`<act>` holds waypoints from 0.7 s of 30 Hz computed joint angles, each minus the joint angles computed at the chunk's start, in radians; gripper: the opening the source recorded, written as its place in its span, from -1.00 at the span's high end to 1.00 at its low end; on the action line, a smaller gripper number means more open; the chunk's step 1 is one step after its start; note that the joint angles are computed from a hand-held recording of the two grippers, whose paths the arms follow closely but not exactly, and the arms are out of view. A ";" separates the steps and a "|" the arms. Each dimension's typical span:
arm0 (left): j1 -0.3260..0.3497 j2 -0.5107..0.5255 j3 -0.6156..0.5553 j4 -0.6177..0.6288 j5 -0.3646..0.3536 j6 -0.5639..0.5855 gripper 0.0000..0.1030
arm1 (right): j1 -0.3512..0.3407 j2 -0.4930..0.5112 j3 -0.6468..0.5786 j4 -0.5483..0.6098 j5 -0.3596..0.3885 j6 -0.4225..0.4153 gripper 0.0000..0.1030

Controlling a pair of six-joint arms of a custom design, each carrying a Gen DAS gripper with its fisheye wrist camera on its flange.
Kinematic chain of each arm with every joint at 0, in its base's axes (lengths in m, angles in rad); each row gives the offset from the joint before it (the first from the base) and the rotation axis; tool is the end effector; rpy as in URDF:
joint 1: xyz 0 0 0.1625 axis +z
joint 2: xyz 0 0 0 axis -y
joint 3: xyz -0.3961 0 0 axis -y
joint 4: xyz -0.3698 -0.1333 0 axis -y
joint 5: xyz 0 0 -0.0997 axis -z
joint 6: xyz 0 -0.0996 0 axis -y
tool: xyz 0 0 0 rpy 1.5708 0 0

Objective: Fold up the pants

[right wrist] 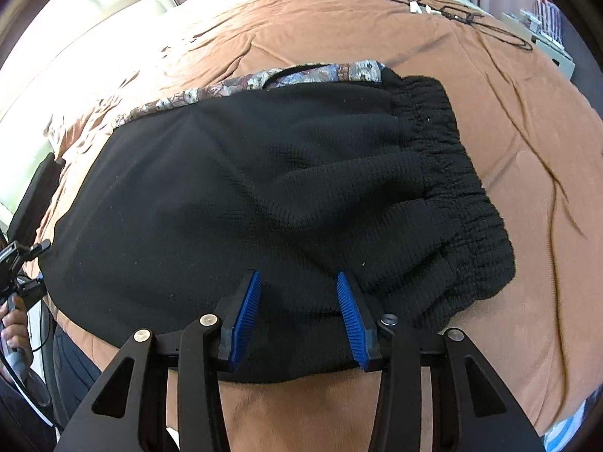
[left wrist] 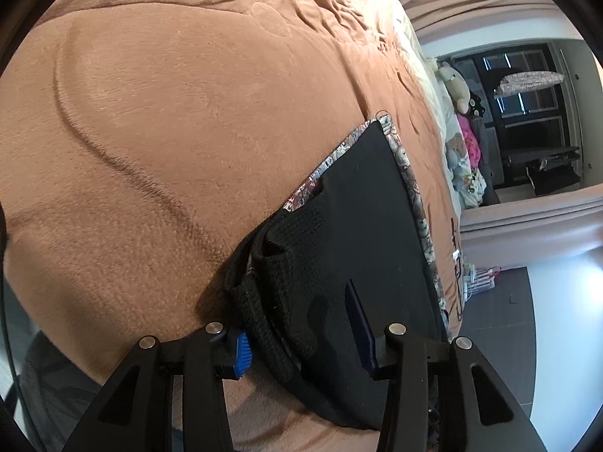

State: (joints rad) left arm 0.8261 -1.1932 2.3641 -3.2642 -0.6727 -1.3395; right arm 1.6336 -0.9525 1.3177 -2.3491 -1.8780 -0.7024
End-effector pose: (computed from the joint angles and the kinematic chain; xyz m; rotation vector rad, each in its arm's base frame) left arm -0.1208 -0.4427 0.1860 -1.1304 2.4940 -1.4962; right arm 0.1472 -0.6966 0.3063 0.9251 -2.5330 0.4049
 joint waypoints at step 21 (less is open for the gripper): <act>-0.036 0.009 0.046 -0.166 0.010 0.099 0.91 | 0.061 -0.081 0.175 -0.050 0.124 0.023 0.32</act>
